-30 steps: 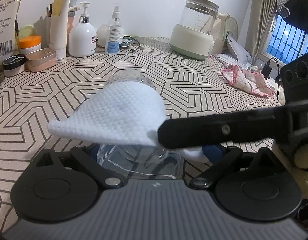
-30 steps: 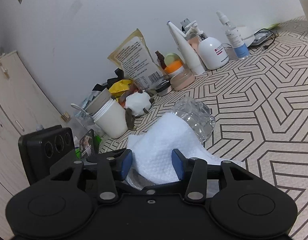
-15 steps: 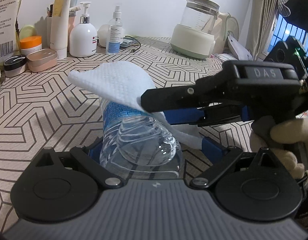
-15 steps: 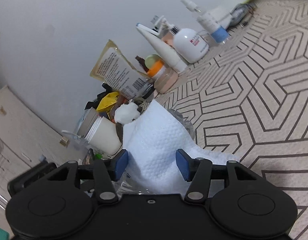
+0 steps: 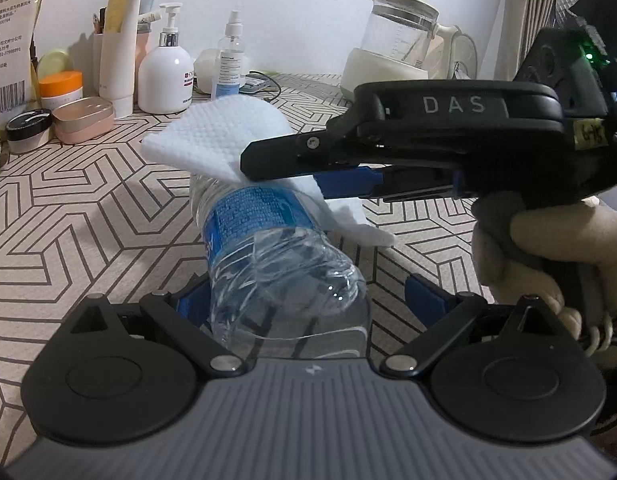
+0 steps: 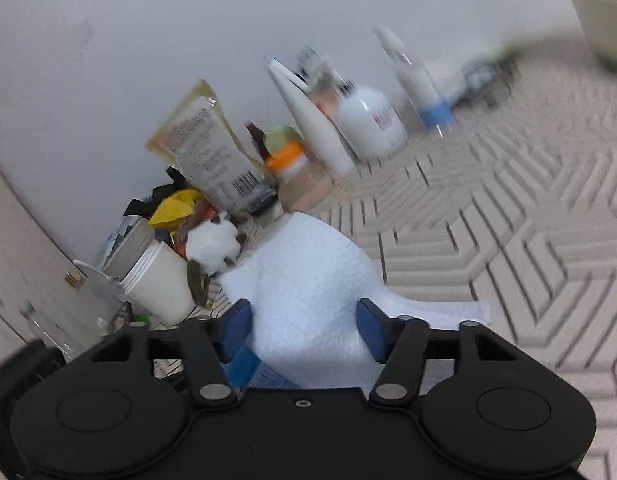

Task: Clean container
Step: 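Rub the white wipe around the bottle base with the right tool while the left tool holds it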

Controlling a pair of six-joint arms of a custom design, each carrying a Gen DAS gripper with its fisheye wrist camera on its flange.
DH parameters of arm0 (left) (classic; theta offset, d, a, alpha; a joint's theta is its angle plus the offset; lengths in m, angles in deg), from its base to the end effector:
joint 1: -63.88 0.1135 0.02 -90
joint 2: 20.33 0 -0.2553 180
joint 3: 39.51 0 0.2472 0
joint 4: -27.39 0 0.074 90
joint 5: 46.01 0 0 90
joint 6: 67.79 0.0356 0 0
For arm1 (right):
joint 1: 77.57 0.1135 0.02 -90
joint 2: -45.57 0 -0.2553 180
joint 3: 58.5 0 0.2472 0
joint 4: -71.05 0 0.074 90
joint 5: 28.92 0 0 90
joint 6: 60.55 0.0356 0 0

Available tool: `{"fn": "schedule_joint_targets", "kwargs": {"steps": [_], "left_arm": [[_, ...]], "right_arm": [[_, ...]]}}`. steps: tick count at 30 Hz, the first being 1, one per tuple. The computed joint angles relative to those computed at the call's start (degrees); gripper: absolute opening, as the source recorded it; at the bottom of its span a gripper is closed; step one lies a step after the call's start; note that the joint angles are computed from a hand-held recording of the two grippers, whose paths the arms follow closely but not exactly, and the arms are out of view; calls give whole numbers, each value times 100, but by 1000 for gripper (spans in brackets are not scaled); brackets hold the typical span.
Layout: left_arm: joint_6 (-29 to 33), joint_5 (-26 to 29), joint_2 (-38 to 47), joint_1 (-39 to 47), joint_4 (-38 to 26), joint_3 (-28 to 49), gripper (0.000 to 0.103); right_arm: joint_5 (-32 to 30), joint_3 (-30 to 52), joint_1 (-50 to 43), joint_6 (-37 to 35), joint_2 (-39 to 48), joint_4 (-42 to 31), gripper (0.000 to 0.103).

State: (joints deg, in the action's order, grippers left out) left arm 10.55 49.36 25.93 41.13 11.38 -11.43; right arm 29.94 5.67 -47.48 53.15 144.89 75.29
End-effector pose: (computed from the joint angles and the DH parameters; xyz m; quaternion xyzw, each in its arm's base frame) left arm 0.1545 -0.0684 0.1593 0.1071 0.8765 -0.1778 0.4343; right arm 0.2963 0.1930 0.1694 -0.1789 0.8294 0.4231 0.3180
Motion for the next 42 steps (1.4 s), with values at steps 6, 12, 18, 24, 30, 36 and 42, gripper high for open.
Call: {"fn": "schedule_joint_targets", "kwargs": {"steps": [6,12,18,24,30,36,42], "left_arm": [[-19,-95,-46,-58,-25,-26,99],[12,7,-31,52,31,-56,99],[32,14,-79,70,5,-82,99],[46,15,-100,76,-16,-90,99],[-1,-27,-176,30,-71,-106,99],[158,206,-109,243,-60,-72,99],[149,151,-139,194,-97,-67,99]], "right_arm": [[166,-105,179,-415,-403,-521,63],[23,-404,288,-649,-836,-761,65],[-102,-531,309,-789,-1030,-967,65],[-186,-590,265,-743,-803,-496,70],[22,-309,269,-701,-471,-348,71],[-4,357,129,-825,4,-720,72],[-112,1072,53,-1037,398,-1326,72]]}}
